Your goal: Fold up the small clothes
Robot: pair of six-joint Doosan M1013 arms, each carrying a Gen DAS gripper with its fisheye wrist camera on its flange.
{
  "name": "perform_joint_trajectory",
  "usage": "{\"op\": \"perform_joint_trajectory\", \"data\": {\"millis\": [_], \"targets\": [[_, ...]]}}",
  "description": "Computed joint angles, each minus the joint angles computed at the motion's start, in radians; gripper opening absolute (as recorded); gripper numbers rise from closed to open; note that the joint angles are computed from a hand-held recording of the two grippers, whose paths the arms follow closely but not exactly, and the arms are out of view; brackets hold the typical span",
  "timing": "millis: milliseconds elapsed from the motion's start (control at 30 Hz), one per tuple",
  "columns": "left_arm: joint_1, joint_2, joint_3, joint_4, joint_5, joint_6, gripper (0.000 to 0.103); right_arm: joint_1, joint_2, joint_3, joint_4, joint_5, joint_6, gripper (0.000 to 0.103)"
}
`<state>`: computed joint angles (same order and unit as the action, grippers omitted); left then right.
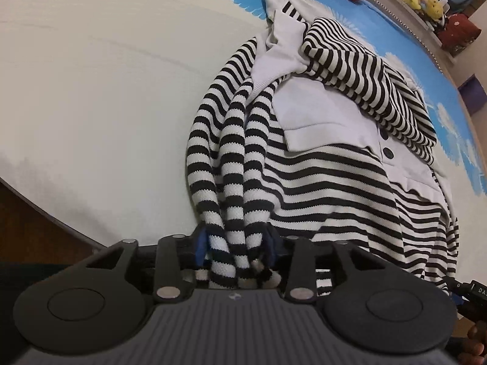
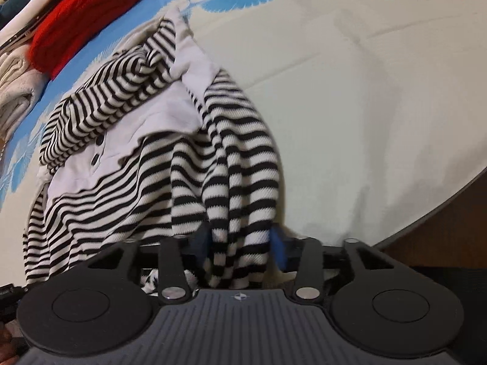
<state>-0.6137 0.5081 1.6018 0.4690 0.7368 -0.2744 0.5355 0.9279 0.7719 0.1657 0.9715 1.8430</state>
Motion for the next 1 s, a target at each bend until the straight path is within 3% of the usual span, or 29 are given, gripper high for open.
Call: {"op": "perform_joint_trajectory", "data": {"millis": [367,433,467,500,567,667,733,800,867,1000], "targets": [[-0.004,0.019,-0.024,-0.020,0.036,0.056,0.044,0.013,0.006,-0.006,-0.020,0.010,-0.065,0.051],[-0.007,0.023,-0.031,-0.012,0.041,0.070,0.028,0.012,0.003,0.001,-0.004,0.000,-0.095,0.036],[-0.008,0.022,-0.029,-0.001,0.034,0.069,0.014,0.011,0.000,0.005,0.006,-0.007,-0.106,0.021],[-0.010,0.018,-0.025,0.019,0.028,0.054,0.012,0.011,-0.005,0.014,0.011,-0.022,-0.111,0.014],[-0.015,0.010,-0.018,0.056,0.028,0.027,0.012,0.008,-0.021,0.038,0.033,-0.064,-0.117,0.013],[-0.013,0.001,-0.006,0.062,0.008,0.001,0.014,0.007,-0.027,0.045,0.030,-0.083,-0.102,0.013],[-0.007,0.003,-0.009,0.020,0.017,0.017,0.024,0.008,-0.017,0.029,0.003,-0.049,-0.067,0.020],[0.000,0.006,-0.011,-0.036,0.021,0.045,0.039,0.008,-0.004,0.007,-0.012,-0.003,-0.041,0.033],[0.000,0.011,-0.015,-0.051,0.032,0.069,0.039,0.010,0.003,-0.003,-0.016,0.024,-0.064,0.039],[-0.003,0.015,-0.023,-0.044,0.042,0.090,0.037,0.017,0.003,-0.005,-0.038,0.025,-0.096,0.041]]}}
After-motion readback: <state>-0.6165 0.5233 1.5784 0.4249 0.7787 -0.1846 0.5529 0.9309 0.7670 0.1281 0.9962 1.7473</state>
